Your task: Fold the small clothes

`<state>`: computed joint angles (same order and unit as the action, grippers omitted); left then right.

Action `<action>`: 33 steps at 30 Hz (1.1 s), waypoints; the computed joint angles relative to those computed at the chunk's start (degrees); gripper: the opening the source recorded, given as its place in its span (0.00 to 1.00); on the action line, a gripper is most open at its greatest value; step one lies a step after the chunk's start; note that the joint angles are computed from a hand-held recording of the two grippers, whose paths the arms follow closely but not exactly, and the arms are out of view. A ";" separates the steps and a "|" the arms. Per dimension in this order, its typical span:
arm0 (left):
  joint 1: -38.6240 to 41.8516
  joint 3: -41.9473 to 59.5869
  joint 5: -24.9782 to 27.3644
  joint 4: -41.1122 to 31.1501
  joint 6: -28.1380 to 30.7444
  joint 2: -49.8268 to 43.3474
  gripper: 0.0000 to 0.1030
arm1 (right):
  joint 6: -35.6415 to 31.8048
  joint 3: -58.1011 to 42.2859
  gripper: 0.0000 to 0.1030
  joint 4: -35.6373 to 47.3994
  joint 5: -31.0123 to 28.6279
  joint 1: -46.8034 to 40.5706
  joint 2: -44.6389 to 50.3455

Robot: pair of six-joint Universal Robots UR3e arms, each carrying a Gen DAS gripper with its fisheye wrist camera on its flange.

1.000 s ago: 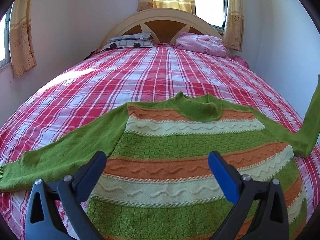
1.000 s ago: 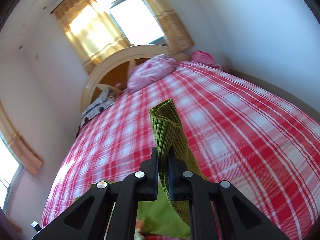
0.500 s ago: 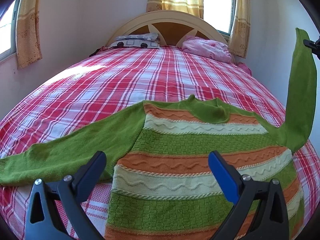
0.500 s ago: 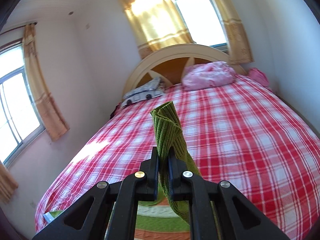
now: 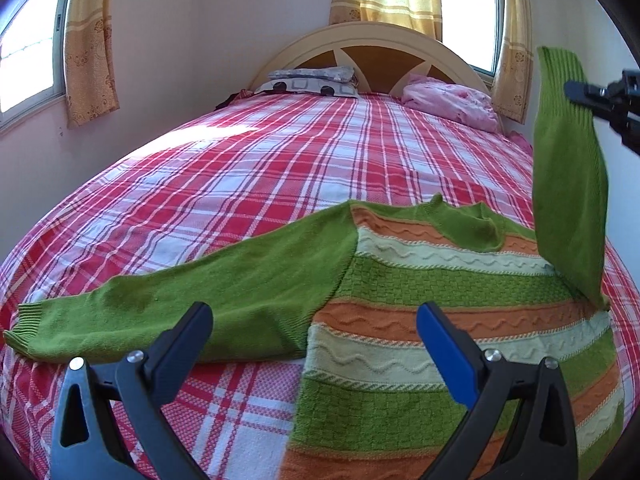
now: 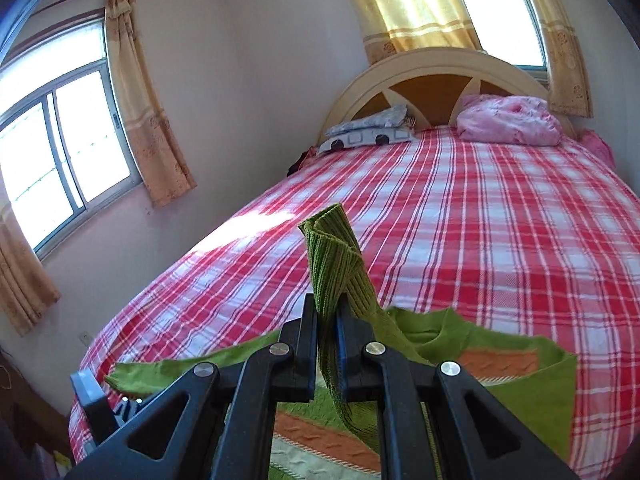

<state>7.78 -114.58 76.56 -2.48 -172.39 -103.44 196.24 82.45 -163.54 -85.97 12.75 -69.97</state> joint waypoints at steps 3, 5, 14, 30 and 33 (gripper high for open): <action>0.76 -0.34 1.90 0.45 -0.35 0.18 1.00 | 2.06 0.32 0.07 -3.30 1.44 1.40 7.50; 1.27 -0.76 2.92 0.47 -0.46 0.48 1.00 | 1.81 1.17 0.07 -4.89 3.34 1.77 11.01; 1.27 0.94 -1.14 -5.08 1.42 1.10 1.00 | -4.80 19.04 0.68 -10.40 8.93 -2.43 3.99; -7.51 16.51 -1.99 -20.80 -2.66 -11.14 0.52 | -6.70 66.50 0.68 -36.66 20.27 -32.09 -22.54; -9.27 17.62 -0.45 -19.41 -3.11 -13.17 0.52 | -5.68 68.80 0.69 -38.82 23.39 -35.49 -23.33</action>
<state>-1.49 -96.96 76.11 -21.88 -175.50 -116.61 190.55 151.25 -202.37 -62.58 -22.74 -93.29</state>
